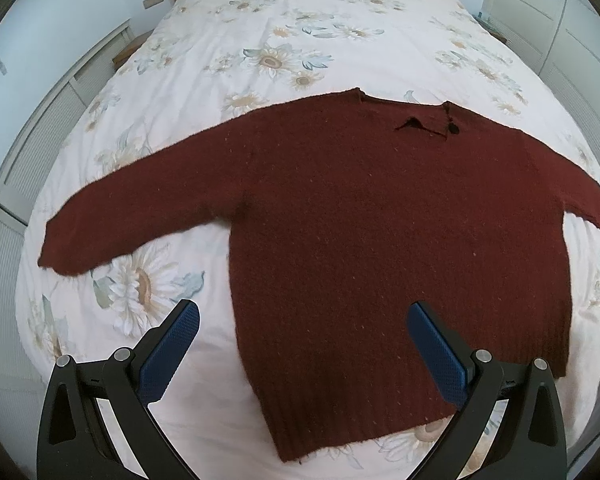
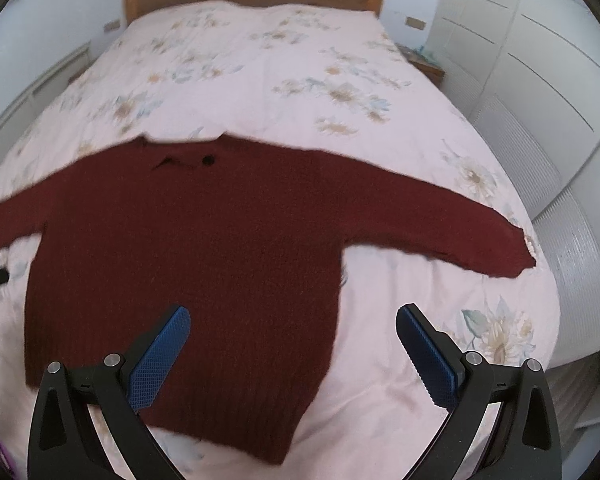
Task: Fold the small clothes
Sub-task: 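Grasp the cuff of one sweater sleeve with the right tool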
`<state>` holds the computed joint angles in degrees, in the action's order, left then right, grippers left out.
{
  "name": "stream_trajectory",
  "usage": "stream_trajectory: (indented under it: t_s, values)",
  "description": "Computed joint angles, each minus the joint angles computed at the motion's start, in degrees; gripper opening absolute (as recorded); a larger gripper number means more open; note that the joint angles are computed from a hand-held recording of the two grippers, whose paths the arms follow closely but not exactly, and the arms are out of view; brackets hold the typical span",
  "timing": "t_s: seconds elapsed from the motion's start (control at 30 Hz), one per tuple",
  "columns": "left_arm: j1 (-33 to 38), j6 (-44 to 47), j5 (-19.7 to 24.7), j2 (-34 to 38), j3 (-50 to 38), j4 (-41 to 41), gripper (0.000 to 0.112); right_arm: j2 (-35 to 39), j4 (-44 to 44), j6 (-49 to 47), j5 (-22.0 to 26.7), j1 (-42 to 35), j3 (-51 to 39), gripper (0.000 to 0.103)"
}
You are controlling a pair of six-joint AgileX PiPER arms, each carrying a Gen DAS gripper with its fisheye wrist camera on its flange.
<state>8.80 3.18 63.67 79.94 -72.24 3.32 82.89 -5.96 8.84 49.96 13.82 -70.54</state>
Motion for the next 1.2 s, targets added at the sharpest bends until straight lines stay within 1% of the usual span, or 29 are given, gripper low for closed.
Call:
stream_trajectory:
  t_s: [0.1,0.17,0.33,0.47,0.53,0.57,0.67,0.7,0.77,0.93,1.03,1.1,1.13,1.17,1.2]
  values:
    - [-0.3,-0.1,-1.2,1.8,-1.5,1.0,0.102,2.9,4.3,-4.6,-2.9,-8.3,-1.3,0.103]
    - [-0.2,0.0,-1.4,3.7,-3.4,1.1,0.102,6.3,7.0,-8.4,-3.6,-13.7,-3.8,0.103]
    - [0.7,0.7,-0.4,9.3,-8.0,-0.3,0.102,20.0,10.0,-13.1,-4.8,-26.2,-13.9,0.103]
    - [0.6,-0.5,-0.4,13.2,-10.7,0.4,0.102,31.6,7.5,-10.2,-2.3,-31.6,-23.7,0.103]
    - [0.5,-0.9,-0.4,14.7,-11.5,0.7,0.102,37.0,8.1,-9.1,-1.3,-34.1,-28.6,0.103]
    - [0.5,-1.1,-0.4,15.5,-11.9,0.9,0.102,39.8,8.6,-8.2,0.1,-35.1,-31.5,0.103]
    - [0.6,-1.5,-0.3,17.8,-12.6,1.5,0.102,48.3,12.6,-6.8,6.5,-38.3,-42.1,0.103]
    - [0.6,-1.5,-0.3,18.3,-12.8,1.6,0.102,50.2,15.2,-6.9,7.1,-39.5,-44.1,0.103]
    - [1.0,-1.5,-0.5,19.6,-13.1,1.6,0.102,52.6,16.8,-5.0,8.3,-40.5,-47.0,0.103]
    - [2.4,-1.1,-0.8,21.4,-13.9,1.0,0.102,60.5,11.8,1.6,15.5,-39.8,-59.2,0.103]
    - [2.7,-1.5,-1.3,22.3,-14.3,1.4,0.102,62.4,11.6,2.5,15.8,-39.9,-62.2,0.102]
    - [3.4,-1.4,-1.6,22.6,-14.3,1.3,0.102,62.8,12.2,3.0,16.1,-40.3,-63.3,0.094]
    - [3.5,-1.2,-1.8,22.9,-14.4,1.4,0.102,63.0,12.3,3.2,16.5,-40.5,-64.2,0.081]
    - [3.8,-1.1,-1.9,23.0,-14.4,1.4,0.102,63.2,12.4,2.8,16.6,-40.7,-64.9,0.058]
    - [4.0,-0.8,-1.9,23.1,-14.3,1.4,0.102,63.4,12.5,2.3,17.3,-40.9,-66.2,0.046]
